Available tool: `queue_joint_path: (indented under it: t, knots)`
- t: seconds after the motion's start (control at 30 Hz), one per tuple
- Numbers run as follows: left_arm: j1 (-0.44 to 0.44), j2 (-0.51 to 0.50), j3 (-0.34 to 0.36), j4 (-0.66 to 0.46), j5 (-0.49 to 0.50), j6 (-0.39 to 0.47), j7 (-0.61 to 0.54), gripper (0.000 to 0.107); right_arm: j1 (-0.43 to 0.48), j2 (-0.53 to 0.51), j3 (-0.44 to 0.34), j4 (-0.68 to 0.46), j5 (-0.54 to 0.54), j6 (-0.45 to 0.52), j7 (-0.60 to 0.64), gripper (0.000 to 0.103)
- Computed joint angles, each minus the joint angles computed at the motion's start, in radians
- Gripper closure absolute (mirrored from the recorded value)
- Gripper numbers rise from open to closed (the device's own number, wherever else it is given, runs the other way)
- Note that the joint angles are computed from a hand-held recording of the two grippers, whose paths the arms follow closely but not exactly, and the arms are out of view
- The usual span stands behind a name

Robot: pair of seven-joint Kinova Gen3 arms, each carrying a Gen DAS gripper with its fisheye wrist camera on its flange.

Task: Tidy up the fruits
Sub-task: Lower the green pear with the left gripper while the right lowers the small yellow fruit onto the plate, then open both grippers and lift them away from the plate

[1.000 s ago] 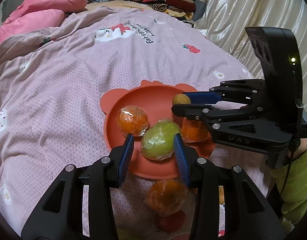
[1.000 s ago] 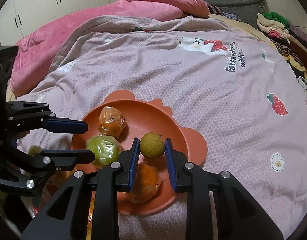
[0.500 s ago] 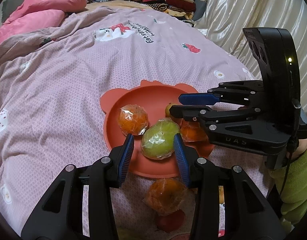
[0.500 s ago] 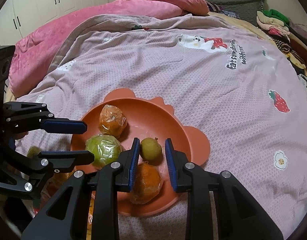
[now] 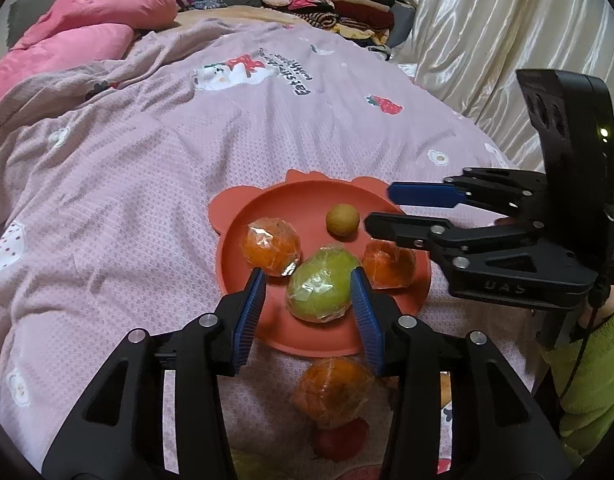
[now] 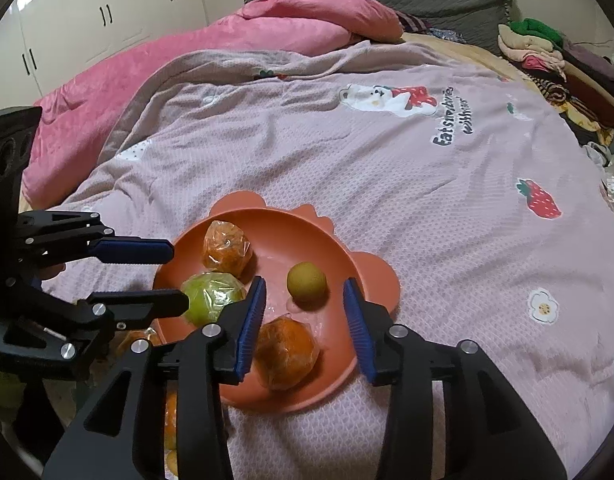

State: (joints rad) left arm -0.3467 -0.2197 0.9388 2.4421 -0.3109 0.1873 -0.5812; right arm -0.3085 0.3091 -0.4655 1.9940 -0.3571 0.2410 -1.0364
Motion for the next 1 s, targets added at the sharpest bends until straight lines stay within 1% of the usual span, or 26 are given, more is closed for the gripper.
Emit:
queue_joint_path:
  t: [0.03,0.07,0.13,0.3,0.47,0.63,0.8,0.83,1.0]
  knots:
    - [0.000,-0.001,-0.001,-0.001,0.002,0.001,0.000,0.071,0.005,-0.005,-0.004,0.006,-0.005,-0.005,0.001,0.061]
    - [0.014,-0.005,-0.019,0.000,0.006,0.003,-0.004,0.071,0.022,-0.012,-0.019,0.014,-0.016,-0.012,0.009,0.060]
    - [0.013,-0.011,-0.018,-0.002,0.007,0.007,-0.003,0.068,0.047,-0.025,-0.042,0.030,-0.036,-0.025,0.022,0.058]
    - [0.027,-0.023,-0.032,-0.006,0.016,0.017,-0.009,0.066,0.099,-0.049,-0.091,0.059,-0.079,-0.047,0.055,0.053]
    - [0.051,-0.049,-0.057,-0.009,0.031,0.032,-0.017,0.060,0.145,-0.070,-0.134,0.081,-0.126,-0.061,0.093,0.047]
    - [0.070,-0.068,-0.081,-0.011,0.046,0.043,-0.029,0.057,0.149,-0.090,-0.136,0.098,-0.156,-0.064,0.109,0.046]
    - [0.085,-0.087,-0.099,-0.013,0.063,0.051,-0.040,0.051,0.146,-0.113,-0.135,0.114,-0.188,-0.074,0.128,0.041]
    - [0.084,-0.093,-0.099,-0.014,0.066,0.054,-0.040,0.047,0.147,-0.118,-0.135,0.116,-0.194,-0.073,0.132,0.041]
    - [0.090,-0.125,-0.108,-0.020,0.088,0.074,-0.051,0.040,0.146,-0.145,-0.133,0.126,-0.239,-0.072,0.168,0.033]
